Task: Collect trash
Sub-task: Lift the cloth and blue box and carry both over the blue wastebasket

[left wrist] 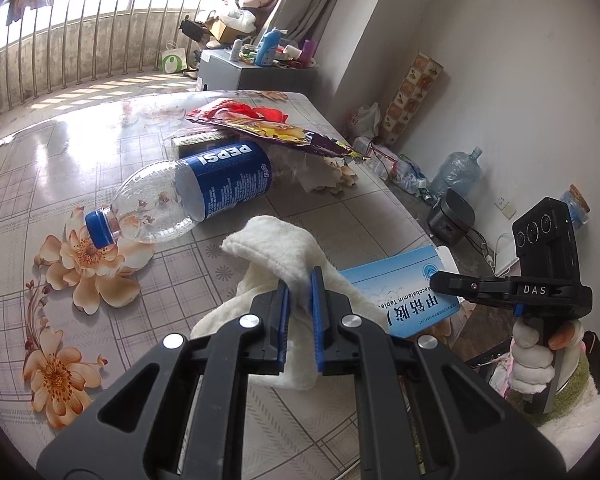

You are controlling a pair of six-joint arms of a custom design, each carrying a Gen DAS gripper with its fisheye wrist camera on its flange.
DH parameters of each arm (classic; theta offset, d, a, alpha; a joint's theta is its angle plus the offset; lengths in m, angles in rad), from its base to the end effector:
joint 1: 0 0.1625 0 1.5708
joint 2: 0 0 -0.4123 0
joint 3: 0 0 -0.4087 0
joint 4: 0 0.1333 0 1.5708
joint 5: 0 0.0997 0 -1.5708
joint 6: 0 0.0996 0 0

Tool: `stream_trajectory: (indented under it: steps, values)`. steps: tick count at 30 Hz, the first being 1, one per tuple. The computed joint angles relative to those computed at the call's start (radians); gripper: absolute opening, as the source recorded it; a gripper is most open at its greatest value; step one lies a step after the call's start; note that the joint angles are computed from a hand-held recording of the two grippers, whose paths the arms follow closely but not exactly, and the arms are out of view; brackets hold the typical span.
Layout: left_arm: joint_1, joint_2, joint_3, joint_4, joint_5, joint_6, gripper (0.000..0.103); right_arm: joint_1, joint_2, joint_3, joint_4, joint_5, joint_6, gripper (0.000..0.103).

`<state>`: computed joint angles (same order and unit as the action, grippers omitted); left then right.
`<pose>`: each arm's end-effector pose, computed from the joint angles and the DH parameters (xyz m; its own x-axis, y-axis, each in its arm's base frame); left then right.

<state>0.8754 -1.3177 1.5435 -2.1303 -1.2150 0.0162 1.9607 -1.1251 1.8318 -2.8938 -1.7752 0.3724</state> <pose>-0.2723 -0.5885 0.4146 -0.7829 0.5246 -0.3344 0.6181 0.7170 -0.3222 0.3426 -0.5363 0.2472 -0.9980 0.0290 -0.0560 0.0569 0.7990 -0.5987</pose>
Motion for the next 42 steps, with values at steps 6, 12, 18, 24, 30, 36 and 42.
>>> stream_trajectory:
  steps: [6,12,18,24,30,36,42]
  values:
    - [-0.005,-0.007,-0.010,-0.007,0.007,0.001,0.008,0.007,-0.024,0.026,-0.043,-0.019,0.000,0.006]
    - [-0.018,-0.012,-0.022,-0.011,0.008,0.014,0.008,0.010,-0.052,0.060,-0.097,-0.028,0.002,0.004]
    - [-0.037,0.009,-0.050,-0.015,-0.013,0.041,0.008,0.014,-0.085,0.096,-0.164,-0.049,-0.008,0.002]
    - [-0.062,0.089,-0.123,-0.005,-0.066,0.085,0.008,0.023,-0.149,0.152,-0.250,-0.093,-0.013,0.001]
    - [-0.088,0.202,-0.206,0.010,-0.138,0.143,0.008,0.022,-0.225,0.225,-0.329,-0.153,-0.004,0.001]
    - [-0.108,0.310,-0.295,0.050,-0.202,0.164,0.008,0.010,-0.285,0.273,-0.380,-0.196,0.009,0.001]
    - [-0.143,0.443,-0.425,0.097,-0.284,0.201,0.008,0.000,-0.368,0.302,-0.408,-0.294,-0.010,0.001]
